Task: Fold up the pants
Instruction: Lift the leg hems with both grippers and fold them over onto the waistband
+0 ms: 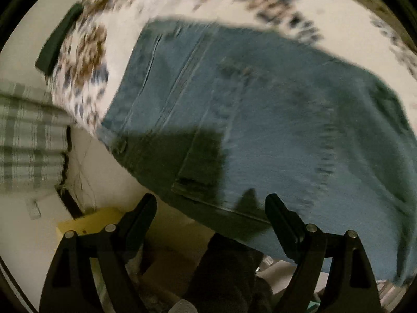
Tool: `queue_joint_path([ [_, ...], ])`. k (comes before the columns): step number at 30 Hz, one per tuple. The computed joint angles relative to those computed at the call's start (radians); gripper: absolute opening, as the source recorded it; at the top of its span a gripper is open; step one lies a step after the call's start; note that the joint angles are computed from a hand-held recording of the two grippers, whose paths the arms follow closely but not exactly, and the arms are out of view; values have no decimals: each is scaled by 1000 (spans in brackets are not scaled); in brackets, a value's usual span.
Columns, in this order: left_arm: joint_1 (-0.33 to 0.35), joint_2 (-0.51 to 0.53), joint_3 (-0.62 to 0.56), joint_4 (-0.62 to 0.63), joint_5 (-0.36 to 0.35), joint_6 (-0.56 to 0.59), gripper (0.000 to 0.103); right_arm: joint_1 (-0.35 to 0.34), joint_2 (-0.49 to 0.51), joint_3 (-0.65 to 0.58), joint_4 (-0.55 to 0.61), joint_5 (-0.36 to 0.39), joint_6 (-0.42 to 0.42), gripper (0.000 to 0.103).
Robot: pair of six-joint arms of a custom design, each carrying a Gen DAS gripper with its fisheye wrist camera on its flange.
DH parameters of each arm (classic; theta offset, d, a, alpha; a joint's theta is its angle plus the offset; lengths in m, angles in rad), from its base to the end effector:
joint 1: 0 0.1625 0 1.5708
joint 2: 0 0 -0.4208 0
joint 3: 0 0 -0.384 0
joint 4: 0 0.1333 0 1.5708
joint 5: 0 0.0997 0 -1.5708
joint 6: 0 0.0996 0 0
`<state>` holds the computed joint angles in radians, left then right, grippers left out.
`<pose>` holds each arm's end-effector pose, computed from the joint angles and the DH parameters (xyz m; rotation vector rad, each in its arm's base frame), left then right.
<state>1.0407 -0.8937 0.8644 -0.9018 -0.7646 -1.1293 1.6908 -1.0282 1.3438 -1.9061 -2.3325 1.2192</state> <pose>-0.1700 -0.6959 0.3869 -0.3436 2.1387 -0.1952 0.1459 -0.6708 0.3336 -1.3047 -2.1112 0.6359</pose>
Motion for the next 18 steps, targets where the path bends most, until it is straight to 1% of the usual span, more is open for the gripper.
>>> queue_joint_path([
  [2,-27,13,-11,-26,23,44,85,21,16,-41,-55,-61,-81,45],
  [3,-40,30,-21,-60,31,84,85,23,31,-69,-81,-80,-136,49],
  [4,-48,40,-26,-89,31,121,85,16,48,-99,-108,-76,-207,52],
  [6,-65,78,-38,-159,18,210,85,-8,105,-200,-75,-62,-300,54],
  [8,-77,117,-45,-233,-3,303,85,-34,170,-315,6,-56,-366,54],
  [9,-81,131,-47,-258,-12,335,85,-43,191,-348,22,-52,-397,54],
  [10,-87,147,-44,-287,-17,367,85,-48,225,-404,72,-58,-424,54],
  [11,-94,168,-50,-307,-14,400,85,-49,246,-434,84,-68,-460,45],
  [12,-101,188,-50,-327,-13,435,85,-46,257,-443,72,-84,-496,35],
  [13,-105,198,-47,-347,-17,464,85,-37,275,-464,102,-137,-514,17],
  [15,-120,222,-46,-378,-22,513,85,-22,276,-454,85,-192,-546,16],
  [16,-127,223,-29,-407,-28,544,85,-9,265,-426,43,-232,-561,15],
  [18,-136,224,-16,-419,-31,579,85,7,242,-380,-16,-280,-571,15],
])
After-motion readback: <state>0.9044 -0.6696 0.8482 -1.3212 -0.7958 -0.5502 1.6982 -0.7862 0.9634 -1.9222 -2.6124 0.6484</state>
